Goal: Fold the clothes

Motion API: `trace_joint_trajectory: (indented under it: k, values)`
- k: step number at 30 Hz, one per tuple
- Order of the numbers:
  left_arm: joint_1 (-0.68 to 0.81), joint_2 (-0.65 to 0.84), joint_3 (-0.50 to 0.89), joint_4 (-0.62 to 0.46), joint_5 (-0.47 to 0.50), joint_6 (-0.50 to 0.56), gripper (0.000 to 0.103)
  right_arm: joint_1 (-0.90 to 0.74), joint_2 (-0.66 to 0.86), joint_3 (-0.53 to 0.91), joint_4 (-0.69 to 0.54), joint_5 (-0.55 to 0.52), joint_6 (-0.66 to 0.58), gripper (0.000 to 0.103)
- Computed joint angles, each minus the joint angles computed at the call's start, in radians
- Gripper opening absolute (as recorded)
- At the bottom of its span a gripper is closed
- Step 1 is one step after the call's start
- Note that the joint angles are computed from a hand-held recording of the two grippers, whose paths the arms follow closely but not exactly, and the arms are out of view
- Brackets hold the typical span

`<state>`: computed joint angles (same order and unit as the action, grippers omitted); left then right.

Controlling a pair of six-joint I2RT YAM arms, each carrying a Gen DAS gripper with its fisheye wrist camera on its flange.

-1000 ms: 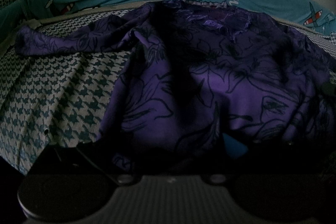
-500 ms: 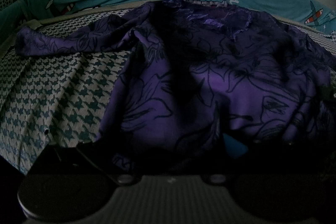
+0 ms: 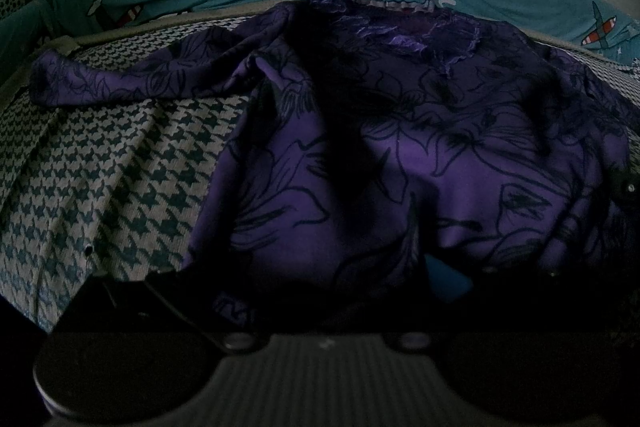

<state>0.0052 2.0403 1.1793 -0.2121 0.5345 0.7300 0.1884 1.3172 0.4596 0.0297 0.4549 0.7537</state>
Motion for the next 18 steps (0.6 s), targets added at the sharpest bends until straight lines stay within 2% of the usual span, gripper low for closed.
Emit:
trace_joint_trajectory:
  k: [18]
  values:
    - [-0.007,-0.01,-0.023,0.038,-0.022,-0.036,0.103,0.011,0.02,0.013,-0.008,0.01,-0.011,0.085]
